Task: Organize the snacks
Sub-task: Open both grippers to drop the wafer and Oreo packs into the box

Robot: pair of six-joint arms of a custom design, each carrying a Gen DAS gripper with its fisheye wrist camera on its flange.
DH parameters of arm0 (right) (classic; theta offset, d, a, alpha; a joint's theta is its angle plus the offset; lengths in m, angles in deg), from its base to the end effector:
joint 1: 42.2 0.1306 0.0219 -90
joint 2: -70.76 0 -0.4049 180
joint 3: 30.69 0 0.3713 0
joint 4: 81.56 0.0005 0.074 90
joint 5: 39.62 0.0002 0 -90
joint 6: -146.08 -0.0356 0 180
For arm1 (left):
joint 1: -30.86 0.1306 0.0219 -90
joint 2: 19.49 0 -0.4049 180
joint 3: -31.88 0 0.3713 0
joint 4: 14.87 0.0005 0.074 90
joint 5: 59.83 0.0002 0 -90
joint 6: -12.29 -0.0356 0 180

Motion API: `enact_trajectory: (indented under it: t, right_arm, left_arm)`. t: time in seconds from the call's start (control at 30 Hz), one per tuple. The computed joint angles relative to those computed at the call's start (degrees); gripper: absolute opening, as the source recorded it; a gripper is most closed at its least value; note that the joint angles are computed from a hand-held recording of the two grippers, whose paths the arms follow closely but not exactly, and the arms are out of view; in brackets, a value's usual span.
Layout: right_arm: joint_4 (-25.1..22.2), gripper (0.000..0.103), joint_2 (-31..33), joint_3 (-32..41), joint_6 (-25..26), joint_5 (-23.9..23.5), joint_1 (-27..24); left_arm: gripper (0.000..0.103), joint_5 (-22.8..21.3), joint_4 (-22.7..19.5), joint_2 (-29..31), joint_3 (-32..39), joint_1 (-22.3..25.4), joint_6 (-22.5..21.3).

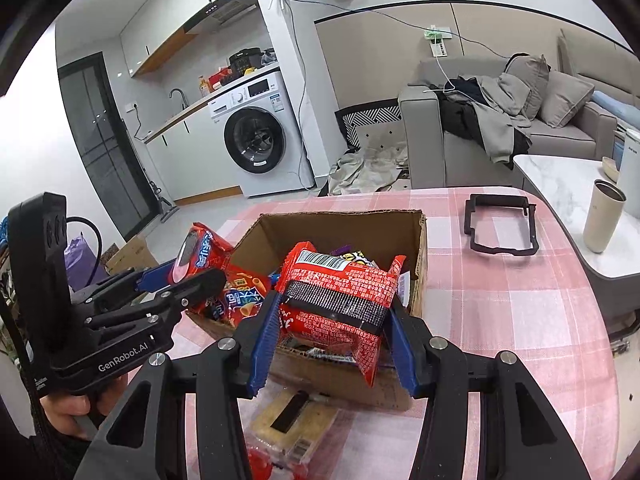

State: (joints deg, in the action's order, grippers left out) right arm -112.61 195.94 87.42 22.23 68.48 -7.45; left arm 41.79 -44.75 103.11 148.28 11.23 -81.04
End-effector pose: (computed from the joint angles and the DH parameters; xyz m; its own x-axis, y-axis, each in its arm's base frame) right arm 0.5886 0.3943 0.3491 -0.6112 0.2204 -0.7602 -0.0006 0.9603 0.2789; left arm 0.6540 -0.2414 0.3673 -0.5257 0.2479 -0.8137 0.5138 0.8549 -0.0715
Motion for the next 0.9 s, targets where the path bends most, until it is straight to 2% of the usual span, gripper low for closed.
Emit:
enact_trajectory:
  t: [0.27,0.67,0.9]
  right_arm:
    - [-2.6,0.051,2.8,3.9,2.0,1.1,-0.3]
    - [-4.1,0.051,5.3,6.3,2.1,-0.2,-1.2]
    - [-4.6,0.051,6.4,7.2,3.3,1.8,-1.3]
  left_arm:
    - [0.042,-0.3,0.7,2.2,2.3,-0.2,0.6]
    - [0.042,-0.7,-2.0,6.4,7.6,-1.4,-0.4]
    - [0.042,-1.2,-4.0,9.0,10.9,-2.3,-1.8]
